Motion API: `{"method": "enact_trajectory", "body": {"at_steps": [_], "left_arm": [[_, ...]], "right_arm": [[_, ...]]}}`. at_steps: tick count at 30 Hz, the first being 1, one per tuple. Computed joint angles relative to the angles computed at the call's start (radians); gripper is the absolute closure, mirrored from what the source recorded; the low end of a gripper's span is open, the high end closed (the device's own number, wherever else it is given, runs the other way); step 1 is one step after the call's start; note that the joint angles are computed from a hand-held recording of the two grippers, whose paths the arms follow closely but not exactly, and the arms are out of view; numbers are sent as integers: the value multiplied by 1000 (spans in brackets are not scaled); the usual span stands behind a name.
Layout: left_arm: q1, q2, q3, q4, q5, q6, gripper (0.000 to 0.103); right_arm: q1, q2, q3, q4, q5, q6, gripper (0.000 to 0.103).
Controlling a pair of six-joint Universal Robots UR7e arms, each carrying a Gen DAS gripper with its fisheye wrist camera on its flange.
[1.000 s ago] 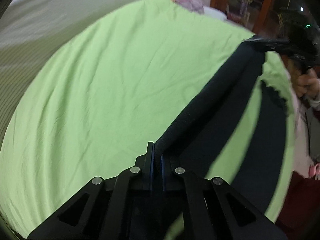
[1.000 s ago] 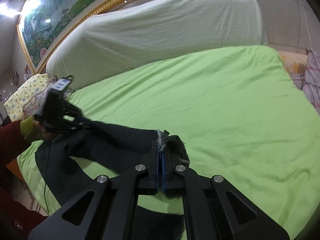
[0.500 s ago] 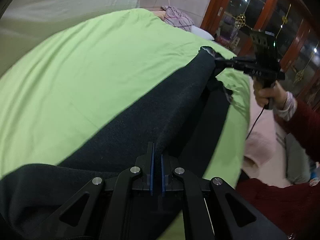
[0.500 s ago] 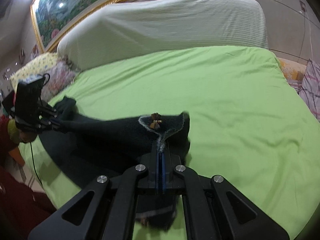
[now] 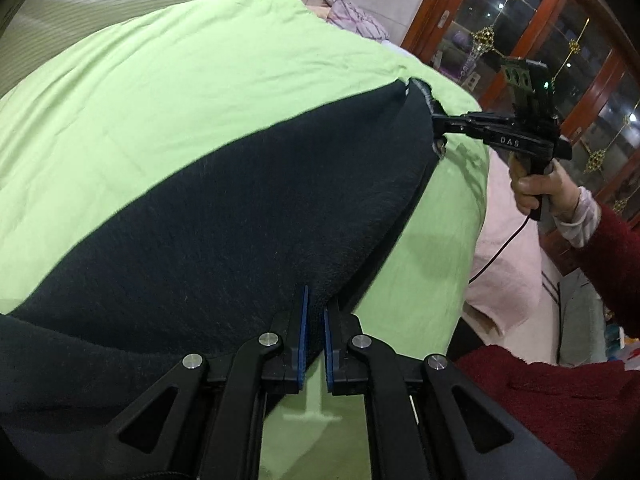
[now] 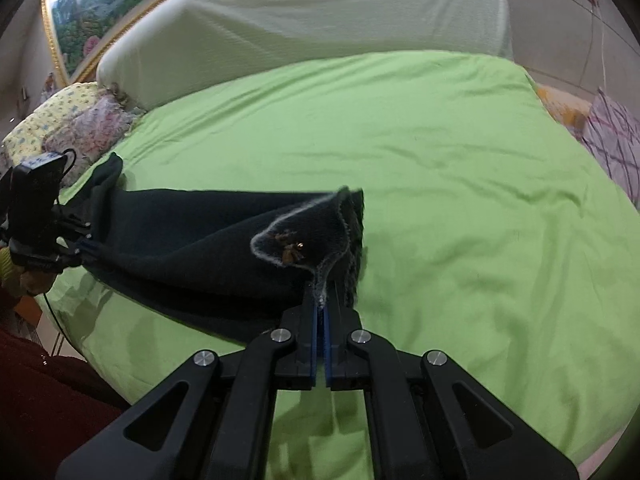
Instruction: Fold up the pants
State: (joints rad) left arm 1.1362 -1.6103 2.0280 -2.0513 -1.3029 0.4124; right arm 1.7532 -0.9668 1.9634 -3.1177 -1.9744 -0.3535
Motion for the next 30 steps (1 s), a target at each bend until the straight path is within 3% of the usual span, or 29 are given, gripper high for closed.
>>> {"method": "enact_trajectory", "body": {"at_steps": [2,4,6,9,12,14,17,24,30], "left_arm": [[-11,4,12,-13,10,-21,94],[-7,1,15,-17,-5,-47,85],[-7,-4,14,-16,-14,-88,72],[-5,-21,24,-43,-24,-141,66],[-2,-51,35,-65,-15,-196,56],[-1,-68,38,-87,3,-245,55],[8,-82,21,-107,49,-330,48],[65,-29,-117,-59,141,-495,45],[104,91,-313,57,245,-674,45]], "right_arm": [[3,-1,4,8,-17,29,99],[1,-12,16,-1,-27,68,97],[3,-28,38,-42,-43,104,94],[13,-50,77,-140,-56,148,89],[41,-42,97,-247,-57,157,77],[71,-14,94,-318,-51,139,59],[108,41,69,-366,3,115,45],[135,159,-53,-206,161,114,44],[152,259,-181,-47,262,97,44]]}}
